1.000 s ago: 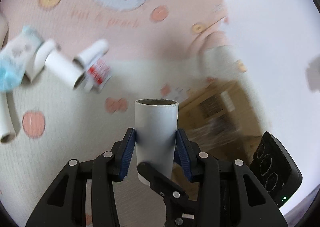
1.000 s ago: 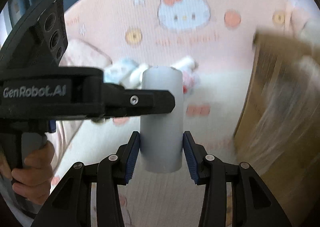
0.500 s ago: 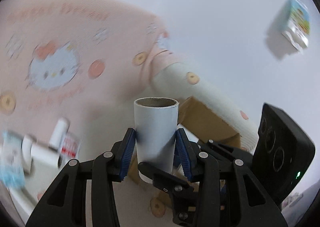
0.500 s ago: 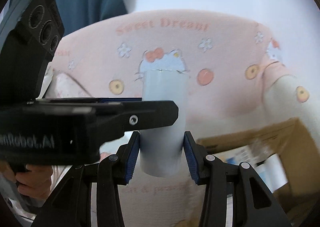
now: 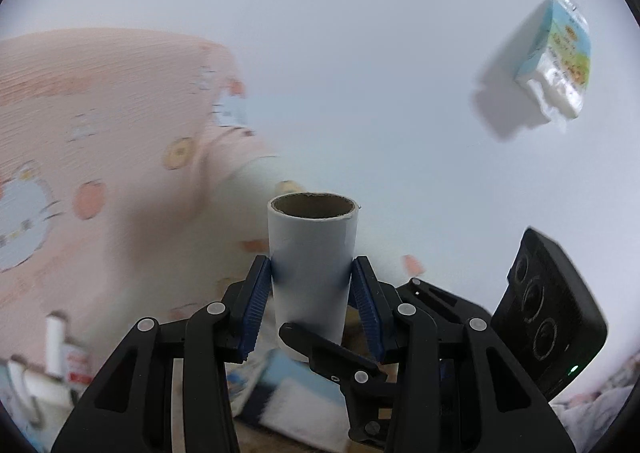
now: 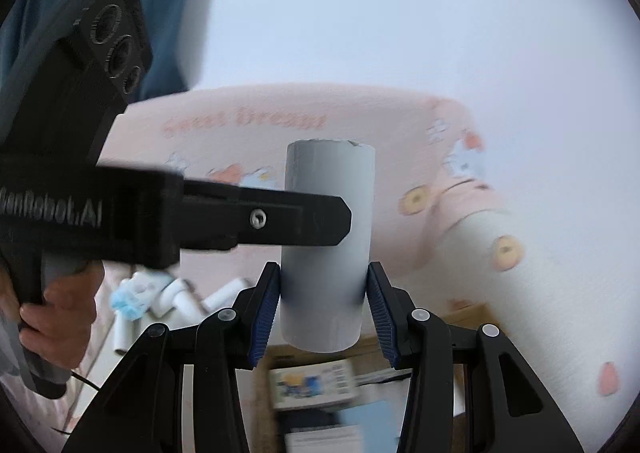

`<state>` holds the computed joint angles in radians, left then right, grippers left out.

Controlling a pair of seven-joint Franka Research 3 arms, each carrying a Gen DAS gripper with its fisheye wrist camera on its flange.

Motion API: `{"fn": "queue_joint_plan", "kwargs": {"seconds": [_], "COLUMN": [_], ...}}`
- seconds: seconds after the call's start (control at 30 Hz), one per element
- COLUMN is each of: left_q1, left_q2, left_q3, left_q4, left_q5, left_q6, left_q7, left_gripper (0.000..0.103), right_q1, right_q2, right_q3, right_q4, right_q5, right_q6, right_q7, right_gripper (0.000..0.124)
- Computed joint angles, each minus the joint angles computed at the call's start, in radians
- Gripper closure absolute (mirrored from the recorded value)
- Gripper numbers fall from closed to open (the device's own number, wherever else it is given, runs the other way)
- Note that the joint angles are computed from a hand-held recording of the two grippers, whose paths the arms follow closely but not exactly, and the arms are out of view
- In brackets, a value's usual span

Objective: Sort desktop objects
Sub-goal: 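Lift both held tubes and carry them toward the cardboard box, then lower both held tubes down into the cardboard box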

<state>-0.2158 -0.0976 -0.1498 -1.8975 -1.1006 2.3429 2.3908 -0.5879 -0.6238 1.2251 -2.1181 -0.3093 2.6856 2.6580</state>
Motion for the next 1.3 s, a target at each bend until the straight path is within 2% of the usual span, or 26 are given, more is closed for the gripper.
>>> {"fn": "queue_joint_plan", "kwargs": {"seconds": [0.07, 0.17, 0.3, 0.4, 0.53, 0.67, 0.77, 0.9, 1.03, 1.13, 1.3], "left_q1": [-0.007, -0.009, -0.018, -0.020, -0.008, 0.015, 0.023, 0.025, 0.025, 0.020, 0.030], "left_q2": [0.050, 0.086, 0.121, 0.167, 0.222, 0.317, 0.371, 0.416, 0.496, 0.535, 0.594], "left_q3": [-0.007, -0.035, -0.071, -0.089, -0.109, -0.124, -0.145, -0.172, -0.191, -0.200, -0.227], "left_q4": [0.064, 0.081, 0.065, 0.079, 0.113, 0.207, 0.261, 0.299, 0.386, 0.420, 0.463], "left_q5": [-0.023, -0.032, -0.002, 0.041, 0.088, 0.155, 0.204, 0.263, 0.342, 0.407, 0.427], "left_q6": [-0.052, -0.048, -0.020, -0.033, -0.059, -0.142, -0.144, -0.113, -0.165, -0.183, -0.199], "left_q7": [0.017, 0.041, 0.079, 0.033, -0.050, -0.252, -0.348, -0.414, -0.509, -0.573, -0.638], "left_gripper": [0.057, 0.057, 0.057, 0.057, 0.057, 0.058, 0.058, 0.058, 0.058, 0.058, 0.058], "right_q1": [0.025, 0.074, 0.110, 0.150, 0.246, 0.419, 0.517, 0.556, 0.602, 0.650, 0.723], "right_q2": [-0.039, -0.077, -0.057, 0.010, 0.102, 0.192, 0.233, 0.293, 0.339, 0.361, 0.403], "right_q3": [-0.035, -0.083, -0.096, -0.109, -0.201, -0.401, -0.530, -0.598, -0.661, -0.721, -0.818], "right_q4": [-0.015, -0.059, -0.109, -0.122, -0.161, -0.234, -0.258, -0.244, -0.241, -0.264, -0.265], "right_q5": [-0.002, -0.015, -0.042, -0.053, -0.051, 0.031, 0.071, 0.022, -0.005, 0.013, 0.029], "right_q6": [-0.040, -0.087, -0.121, -0.174, -0.162, -0.045, -0.005, -0.011, -0.020, 0.014, 0.001], "right_q7": [0.006, 0.025, 0.073, 0.066, 0.032, -0.059, -0.133, -0.144, -0.151, -0.154, -0.201], "right_gripper": [0.082, 0.082, 0.082, 0.082, 0.082, 0.081, 0.081, 0.081, 0.081, 0.081, 0.081]}}
